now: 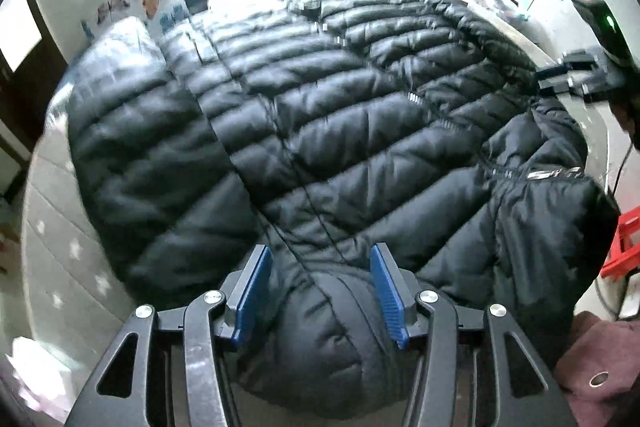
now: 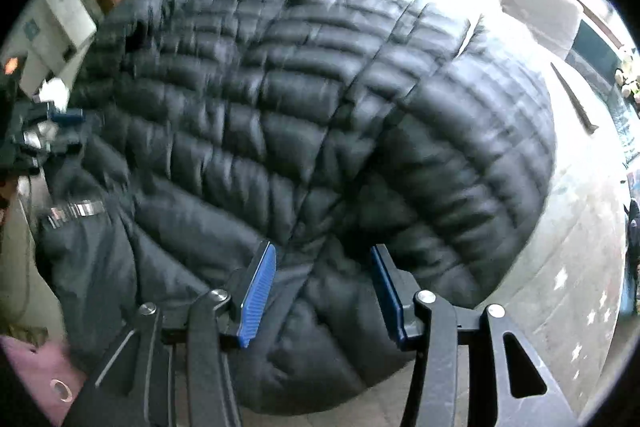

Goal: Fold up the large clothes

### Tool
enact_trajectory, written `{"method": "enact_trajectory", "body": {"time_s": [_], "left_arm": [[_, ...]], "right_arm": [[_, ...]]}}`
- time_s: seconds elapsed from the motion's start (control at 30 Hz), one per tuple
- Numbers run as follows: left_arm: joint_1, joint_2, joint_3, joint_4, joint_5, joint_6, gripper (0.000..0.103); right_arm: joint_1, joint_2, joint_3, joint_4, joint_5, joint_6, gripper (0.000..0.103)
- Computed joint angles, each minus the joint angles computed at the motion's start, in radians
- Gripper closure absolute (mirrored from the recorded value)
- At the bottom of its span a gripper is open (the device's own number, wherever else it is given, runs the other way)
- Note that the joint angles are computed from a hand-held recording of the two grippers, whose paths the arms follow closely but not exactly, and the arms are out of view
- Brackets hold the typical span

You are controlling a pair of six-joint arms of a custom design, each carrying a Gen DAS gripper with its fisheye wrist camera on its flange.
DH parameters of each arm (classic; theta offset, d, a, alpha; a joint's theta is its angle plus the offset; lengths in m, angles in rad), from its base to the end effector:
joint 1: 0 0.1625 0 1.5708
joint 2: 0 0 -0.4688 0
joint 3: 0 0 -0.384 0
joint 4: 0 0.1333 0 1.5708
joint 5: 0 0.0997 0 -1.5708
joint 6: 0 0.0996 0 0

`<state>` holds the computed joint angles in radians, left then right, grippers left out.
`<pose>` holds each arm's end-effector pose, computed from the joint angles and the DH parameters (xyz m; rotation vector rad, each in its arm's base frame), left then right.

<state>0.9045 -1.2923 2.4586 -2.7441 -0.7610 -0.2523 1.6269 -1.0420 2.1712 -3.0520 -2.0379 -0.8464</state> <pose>-0.0735 -0.4258 0.1922 0.4854 2.3289 -0.4595 0.1177 -0.5191 0.1710 1.0243 -2.3634 0.1867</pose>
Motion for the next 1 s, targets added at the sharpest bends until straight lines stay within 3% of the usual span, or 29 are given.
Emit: {"method": "enact_trajectory", "body": {"time_s": [0.17, 0.37, 0.5, 0.73, 0.83, 1.0], "left_arm": [[-0.003, -0.020, -0.035, -0.045, -0.006, 0.002, 0.040], [0.047, 0.030, -0.095, -0.102, -0.021, 0.025, 0.040], [0.086, 0.082, -0.130, -0.105, -0.028, 0.042, 0.040], [0.158, 0.143, -0.158, -0.137, -0.052, 0.040, 0.040], [0.168, 0.160, -0.165, -0.138, -0.044, 0.042, 0.040], [0.166, 0.171, -0.174, -0.123, -0.030, 0.047, 0.040]], "right_arm": [[-0.016, 0.002, -0.135, 0.017, 0.036, 0.058, 0.044], [-0.071, 0.101, -0.328, 0.003, 0.042, 0.170, 0.044], [-0.120, 0.163, -0.464, 0.055, 0.071, 0.259, 0.044], [-0.165, 0.235, -0.615, 0.131, 0.172, 0.344, 0.044], [-0.180, 0.265, -0.679, 0.191, 0.230, 0.384, 0.044], [-0.195, 0.288, -0.711, 0.181, 0.347, 0.411, 0.039]]}}
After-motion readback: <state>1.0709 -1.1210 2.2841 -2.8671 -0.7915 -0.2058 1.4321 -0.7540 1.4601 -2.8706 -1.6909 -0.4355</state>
